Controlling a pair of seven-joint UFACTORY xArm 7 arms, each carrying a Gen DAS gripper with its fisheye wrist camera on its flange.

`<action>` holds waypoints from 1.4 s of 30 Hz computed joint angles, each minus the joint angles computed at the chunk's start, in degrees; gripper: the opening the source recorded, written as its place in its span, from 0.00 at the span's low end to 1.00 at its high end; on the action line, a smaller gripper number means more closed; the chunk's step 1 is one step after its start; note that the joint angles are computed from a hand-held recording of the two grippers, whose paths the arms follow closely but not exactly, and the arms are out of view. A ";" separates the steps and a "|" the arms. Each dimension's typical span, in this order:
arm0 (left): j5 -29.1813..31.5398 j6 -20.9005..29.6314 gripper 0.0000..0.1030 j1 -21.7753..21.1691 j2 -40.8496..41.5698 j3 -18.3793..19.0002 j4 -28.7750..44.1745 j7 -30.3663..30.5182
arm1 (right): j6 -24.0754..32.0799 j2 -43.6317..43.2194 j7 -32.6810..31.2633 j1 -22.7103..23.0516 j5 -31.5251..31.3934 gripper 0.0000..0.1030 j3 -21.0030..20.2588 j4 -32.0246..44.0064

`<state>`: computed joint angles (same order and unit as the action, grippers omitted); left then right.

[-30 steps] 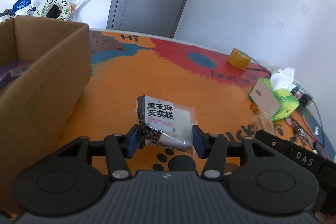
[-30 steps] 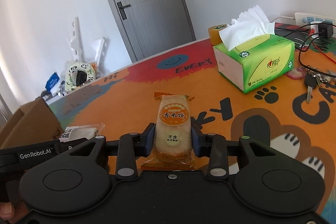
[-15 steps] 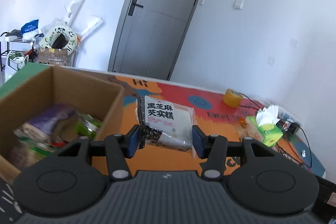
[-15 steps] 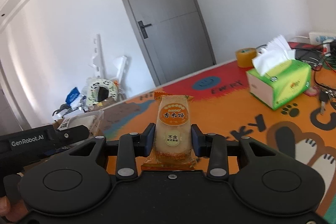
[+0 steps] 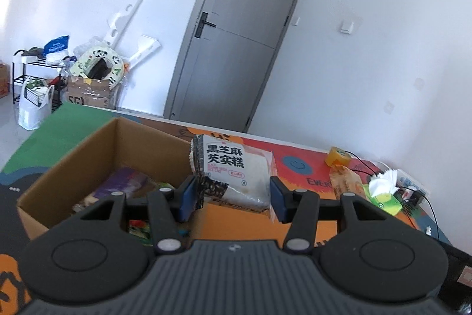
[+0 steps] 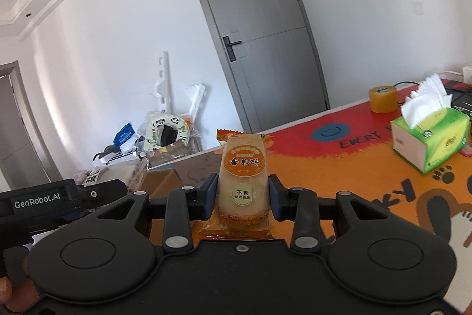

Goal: Organize snacks
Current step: 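Lift both packets and carry them over the cardboard box, then lower both packets into the box and open both grippers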

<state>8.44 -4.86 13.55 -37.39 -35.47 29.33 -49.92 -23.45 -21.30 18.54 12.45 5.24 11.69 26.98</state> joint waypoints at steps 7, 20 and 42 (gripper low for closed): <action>-0.17 0.00 0.50 -0.48 -1.65 3.55 -1.77 1.38 | -0.04 2.37 -0.97 0.24 0.29 0.36 1.90 2.72; -1.69 -1.41 0.50 -0.73 -1.61 9.13 -4.36 5.12 | 1.16 7.43 -7.88 -1.40 6.62 0.36 8.74 8.78; -5.60 -4.65 0.56 -10.85 3.57 22.05 -5.93 14.15 | 3.94 15.99 -34.26 1.33 31.14 0.36 15.88 20.16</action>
